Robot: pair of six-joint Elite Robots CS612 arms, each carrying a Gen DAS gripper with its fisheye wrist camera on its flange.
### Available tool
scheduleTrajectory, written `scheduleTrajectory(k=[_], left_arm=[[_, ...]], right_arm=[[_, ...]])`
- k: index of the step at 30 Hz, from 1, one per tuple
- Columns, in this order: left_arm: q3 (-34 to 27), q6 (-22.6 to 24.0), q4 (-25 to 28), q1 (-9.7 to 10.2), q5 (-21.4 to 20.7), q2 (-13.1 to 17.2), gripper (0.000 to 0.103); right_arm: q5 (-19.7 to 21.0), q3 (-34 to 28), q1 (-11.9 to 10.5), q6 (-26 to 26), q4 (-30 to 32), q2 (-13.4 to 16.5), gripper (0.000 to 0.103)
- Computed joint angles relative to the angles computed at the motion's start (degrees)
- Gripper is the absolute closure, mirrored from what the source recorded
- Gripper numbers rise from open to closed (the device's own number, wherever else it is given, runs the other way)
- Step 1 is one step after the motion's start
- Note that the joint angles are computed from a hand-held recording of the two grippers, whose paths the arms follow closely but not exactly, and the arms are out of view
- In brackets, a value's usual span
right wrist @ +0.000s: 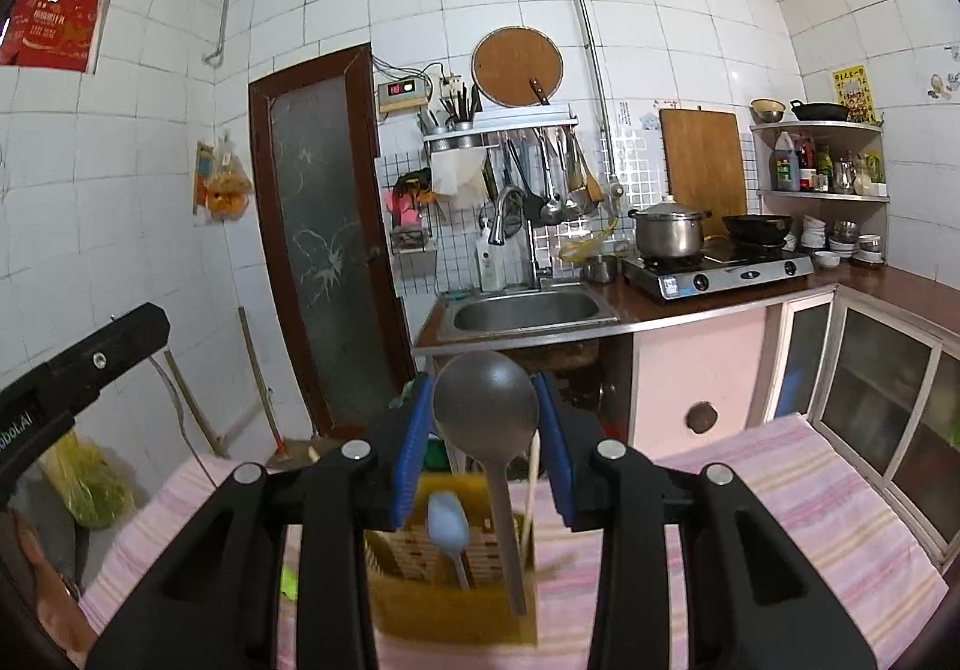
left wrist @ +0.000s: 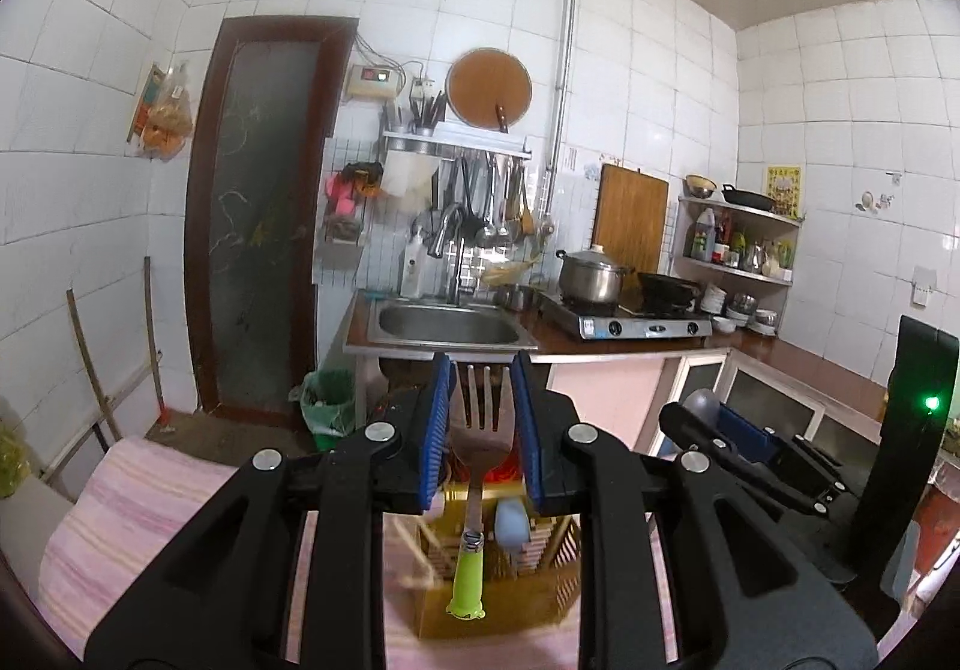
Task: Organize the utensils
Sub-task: 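Lift the fork and wooden spoon upright and carry them over the yellow holder, then lower the fork and wooden spoon into the holder and open both tools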
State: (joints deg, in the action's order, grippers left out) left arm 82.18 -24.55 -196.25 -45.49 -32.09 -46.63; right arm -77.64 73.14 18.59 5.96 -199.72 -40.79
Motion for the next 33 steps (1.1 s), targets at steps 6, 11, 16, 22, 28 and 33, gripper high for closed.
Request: scheduleTrajectory(k=[6,11,16,22,28,33], left_arm=[[-3.9,-0.7,2.4,2.63,-2.8,2.9,0.083],[-5.5,-5.0,6.2,4.67,-5.4,5.5,0.083],[-5.0,-9.0,10.2,5.59,-6.8,6.3,0.083],[-3.1,-12.7,13.1,5.7,-7.0,5.9,0.083],[0.3,-14.2,14.6,4.07,-4.3,3.1,0.045],[5.4,-14.2,12.4,0.98,1.3,-0.6,0.015]], right_arm=[[0.5,-7.5,0.3,1.6,4.3,4.1,0.068],[1.6,-11.2,0.5,2.1,7.4,7.5,0.068],[1.4,-12.1,0.5,1.2,10.0,9.2,0.068],[-0.7,-12.0,0.8,-0.8,12.0,9.8,0.068],[-3.0,-10.6,0.8,-3.0,16.4,8.1,0.055],[-5.3,-4.3,0.4,-5.7,14.0,3.9,0.031]])
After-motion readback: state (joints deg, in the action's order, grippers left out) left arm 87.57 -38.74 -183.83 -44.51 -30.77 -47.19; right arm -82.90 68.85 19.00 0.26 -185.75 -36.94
